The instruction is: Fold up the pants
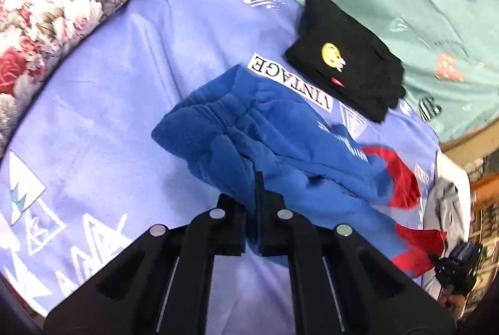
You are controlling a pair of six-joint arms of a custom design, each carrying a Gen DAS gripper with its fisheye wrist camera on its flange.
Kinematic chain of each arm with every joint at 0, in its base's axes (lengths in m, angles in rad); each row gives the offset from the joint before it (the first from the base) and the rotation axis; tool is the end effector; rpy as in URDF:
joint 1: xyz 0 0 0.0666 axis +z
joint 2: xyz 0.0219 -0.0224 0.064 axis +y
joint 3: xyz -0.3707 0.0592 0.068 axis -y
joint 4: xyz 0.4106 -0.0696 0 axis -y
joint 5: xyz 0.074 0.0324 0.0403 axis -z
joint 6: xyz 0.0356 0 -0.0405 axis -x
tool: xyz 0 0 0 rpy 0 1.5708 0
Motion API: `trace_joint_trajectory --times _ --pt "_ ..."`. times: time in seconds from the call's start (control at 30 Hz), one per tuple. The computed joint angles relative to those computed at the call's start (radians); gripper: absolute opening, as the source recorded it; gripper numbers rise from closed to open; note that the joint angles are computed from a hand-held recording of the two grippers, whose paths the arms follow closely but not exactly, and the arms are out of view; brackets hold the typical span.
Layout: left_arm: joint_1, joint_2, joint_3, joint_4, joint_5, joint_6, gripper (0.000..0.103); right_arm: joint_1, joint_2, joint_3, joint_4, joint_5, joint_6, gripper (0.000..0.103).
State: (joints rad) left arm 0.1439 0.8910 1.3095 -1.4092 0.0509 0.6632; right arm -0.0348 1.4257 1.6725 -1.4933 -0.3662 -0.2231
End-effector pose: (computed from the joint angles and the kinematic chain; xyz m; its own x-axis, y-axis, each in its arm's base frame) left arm 0.2742 0.0375 0.5368 -0.5811 -0.7055 -0.4057 -0.6007 0.7082 -0.3710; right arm 0.4679 -0.0039 0.5058 -0.9419 0.2395 -0.2356 0.1301 0.9066 0.4015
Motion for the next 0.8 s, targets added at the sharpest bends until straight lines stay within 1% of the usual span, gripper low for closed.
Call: trace_joint_trajectory --times 0.03,0.07,0.1,0.2,0.23,0.27,0.3,0.33,0.37,0.4,0.43,0.47,0.53,0.57,0.6,0.63,0.67,0.7,0.77,0.8 --pt "-0.012 -0.017 -0.005 -0.019 -0.004 -0.009 0.004 -0.008 -0.011 -0.003 -0.039 0.016 0.036 0.01" --pt "-0.041 -0.032 -0.019 -0.049 -0.019 -0.009 0.004 -0.013 -0.025 -0.02 -0.068 0.038 0.068 0.01" --pt "-0.057 -0.046 -0.034 -0.075 -0.025 -0.001 0.004 -0.016 -0.042 -0.048 -0.093 0.072 0.101 0.01" --pt "-0.103 -0.106 -0.116 -0.145 -0.02 0.057 0.004 -0.033 -0.097 -0.156 -0.119 0.126 0.137 0.01" --pt "-0.127 -0.126 -0.152 -0.171 -0.031 0.08 0.004 -0.036 -0.119 -0.203 -0.122 0.149 0.152 0.01" --pt "-0.138 -0.137 -0.177 -0.182 -0.037 0.086 0.004 -0.032 -0.136 -0.241 -0.122 0.169 0.159 0.01" --pt "-0.146 -0.151 -0.206 -0.192 -0.042 0.087 0.005 -0.03 -0.151 -0.276 -0.116 0.188 0.164 0.015" --pt "-0.155 -0.157 -0.225 -0.203 -0.05 0.088 0.005 -0.031 -0.169 -0.317 -0.096 0.221 0.164 0.022" --pt "-0.148 -0.16 -0.24 -0.231 -0.059 0.08 0.008 -0.028 -0.184 -0.344 -0.075 0.264 0.163 0.05" --pt "-0.139 -0.159 -0.245 -0.24 -0.052 0.075 0.011 -0.019 -0.192 -0.352 -0.059 0.321 0.158 0.068" --pt "-0.126 -0.157 -0.244 -0.249 -0.048 0.072 0.019 -0.005 -0.202 -0.35 -0.037 0.416 0.145 0.071" --pt "-0.111 -0.151 -0.235 -0.266 -0.053 0.072 0.038 0.002 -0.21 -0.343 -0.01 0.469 0.135 0.071" --pt "-0.087 -0.157 -0.216 -0.267 -0.078 0.079 0.056 0.008 -0.216 -0.322 0.048 0.515 0.125 0.073" --pt "-0.08 -0.161 -0.206 -0.263 -0.089 0.084 0.059 0.014 -0.212 -0.309 0.079 0.524 0.117 0.073" --pt "-0.072 -0.168 -0.199 -0.257 -0.102 0.09 0.061 0.017 -0.203 -0.294 0.107 0.51 0.109 0.073" --pt "-0.067 -0.17 -0.192 -0.261 -0.114 0.095 0.068 0.025 -0.183 -0.268 0.144 0.461 0.097 0.073" --pt "-0.062 -0.169 -0.182 -0.266 -0.125 0.107 0.068 0.032 -0.162 -0.245 0.171 0.424 0.083 0.073" --pt "-0.047 -0.168 -0.173 -0.271 -0.102 0.121 0.069 0.036 -0.147 -0.23 0.192 0.396 0.07 0.073" --pt "-0.037 -0.168 -0.164 -0.265 -0.105 0.133 0.072 0.059 -0.104 -0.195 0.264 0.307 0.004 0.073" --pt "-0.044 -0.164 -0.156 -0.263 -0.118 0.145 0.072 0.069 -0.073 -0.169 0.282 0.268 -0.028 0.073"
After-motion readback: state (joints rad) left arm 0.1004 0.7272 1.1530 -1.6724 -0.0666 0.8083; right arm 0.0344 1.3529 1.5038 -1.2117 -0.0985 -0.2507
